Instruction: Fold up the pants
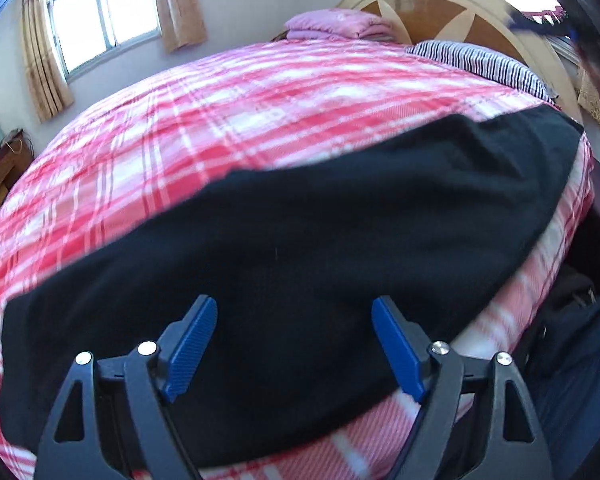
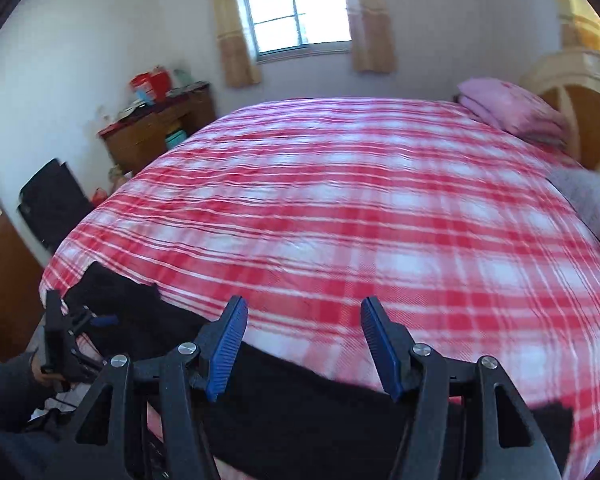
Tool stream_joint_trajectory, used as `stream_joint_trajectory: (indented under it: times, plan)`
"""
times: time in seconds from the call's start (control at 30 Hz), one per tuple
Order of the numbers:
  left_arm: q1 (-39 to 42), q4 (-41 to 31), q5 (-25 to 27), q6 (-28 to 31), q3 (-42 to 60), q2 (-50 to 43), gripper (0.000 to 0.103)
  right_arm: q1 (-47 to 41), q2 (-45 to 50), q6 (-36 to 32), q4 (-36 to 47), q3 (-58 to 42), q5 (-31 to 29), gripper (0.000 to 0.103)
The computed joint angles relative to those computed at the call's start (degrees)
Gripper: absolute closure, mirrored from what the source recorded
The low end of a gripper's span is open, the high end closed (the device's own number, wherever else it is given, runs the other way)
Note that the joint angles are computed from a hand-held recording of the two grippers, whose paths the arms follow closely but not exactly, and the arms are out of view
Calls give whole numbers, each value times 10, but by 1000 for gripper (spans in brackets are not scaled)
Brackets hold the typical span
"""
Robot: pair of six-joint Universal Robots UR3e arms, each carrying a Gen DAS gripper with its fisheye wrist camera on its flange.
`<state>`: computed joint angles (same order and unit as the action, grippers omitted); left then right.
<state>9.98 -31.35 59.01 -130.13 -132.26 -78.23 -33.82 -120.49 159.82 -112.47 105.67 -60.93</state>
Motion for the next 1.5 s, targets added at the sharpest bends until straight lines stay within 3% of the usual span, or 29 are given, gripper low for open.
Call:
stream_joint_trajectory:
  times: [0.07, 0.13, 0.27, 0.43, 0.6, 0.77, 0.87, 1.03, 1.1, 1.17, 1.3, 1.43, 1.5]
  plan:
    - [13, 12, -12, 7, -17, 3, 13, 95, 96, 57, -73, -45, -40, 43]
    - [23, 8, -21, 10, -21, 6, 12, 172, 199, 101, -123, -103, -69, 43]
    - [37, 28, -16, 7, -24, 12, 12, 261, 358, 151, -158, -212, -87, 43]
    - [118, -2, -57, 32, -14, 45, 12, 317, 509, 205, -172, -296, -42, 43]
    - [207, 39, -85, -3, 16, 24, 12, 362, 633, 249, -158, -383, -1, 43]
    - [262, 104, -81, -65, 44, -37, 11, 368, 703, 289, -137, -443, 44, 47]
    - [274, 99, -79, -88, 68, -80, 11, 370, 728, 299, -108, -476, 68, 59]
    - [284, 78, -84, -97, 80, -103, 11, 386, 773, 299, -36, -554, 75, 67]
    - [283, 71, -84, -98, 81, -107, 11, 391, 793, 300, -6, -583, 72, 89]
    - [289, 53, -89, -93, 84, -106, 11, 396, 790, 309, -25, -571, 65, 96]
    - [300, 38, -103, -86, 87, -105, 11, 398, 755, 326, -116, -515, 55, 98]
    - [282, 28, -94, -99, 122, -150, 11, 420, 799, 323, -46, -601, -28, 98]
    - [277, 48, -92, -98, 118, -156, 11, 419, 794, 322, -79, -571, -22, 97]
